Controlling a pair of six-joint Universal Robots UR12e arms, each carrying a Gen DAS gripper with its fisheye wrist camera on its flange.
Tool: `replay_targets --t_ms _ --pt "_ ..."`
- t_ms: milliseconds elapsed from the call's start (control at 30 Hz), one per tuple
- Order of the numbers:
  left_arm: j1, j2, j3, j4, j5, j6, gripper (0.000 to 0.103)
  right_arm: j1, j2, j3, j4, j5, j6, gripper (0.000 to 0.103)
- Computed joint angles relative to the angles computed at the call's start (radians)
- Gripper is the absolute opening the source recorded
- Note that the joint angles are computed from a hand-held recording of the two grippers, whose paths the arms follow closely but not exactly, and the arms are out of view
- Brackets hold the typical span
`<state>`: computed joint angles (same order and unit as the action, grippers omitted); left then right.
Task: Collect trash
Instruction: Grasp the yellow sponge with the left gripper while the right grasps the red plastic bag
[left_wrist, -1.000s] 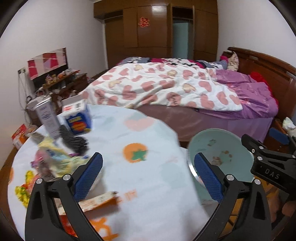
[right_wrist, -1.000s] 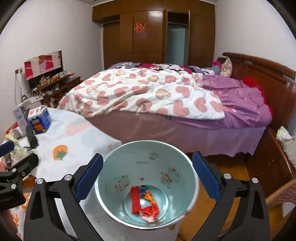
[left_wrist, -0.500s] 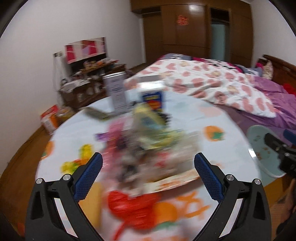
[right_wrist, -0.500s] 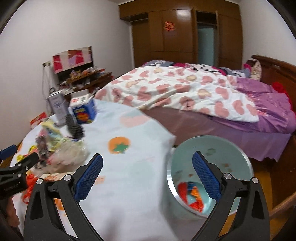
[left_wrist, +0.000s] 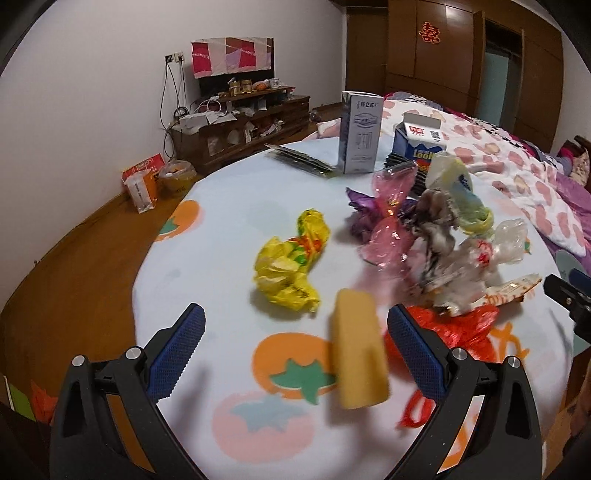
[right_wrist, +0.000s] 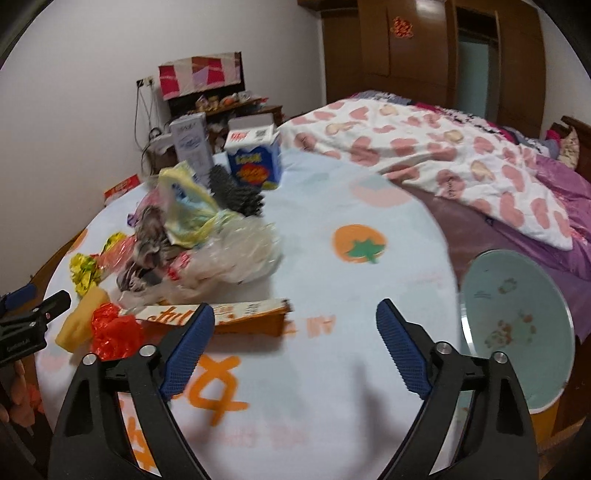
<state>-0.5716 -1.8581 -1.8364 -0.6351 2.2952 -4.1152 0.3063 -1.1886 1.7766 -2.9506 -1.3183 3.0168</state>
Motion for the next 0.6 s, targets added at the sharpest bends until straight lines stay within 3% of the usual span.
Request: replay_targets --t_ms 133,233,367,467,600 --pt "0.007 0.006 -0.017 0.022 -0.016 0.013 0.096 0.014 0.000 -0.005 0.035 0.004 -0.024 0.080" --pt "0.017 0.006 -0.025 0.042 -0.055 0.017 0.096 0.011 -0.009 0.000 0.056 0.059 -0.020 0.078" --pt "0.020 -0.005 -0.026 0.085 -0.096 0.053 0.095 0.029 -0.018 0.007 0.071 0.108 -0.084 0.078" --pt "0.015 -0.020 -0.011 0.071 -0.105 0.068 0.087 0.042 -0.016 0.003 0.096 0.123 -0.099 0.077" --pt "0.026 -0.031 -0.006 0.065 -0.170 0.072 0.072 0.053 -0.014 -0.002 0.118 0.137 -0.105 0.074"
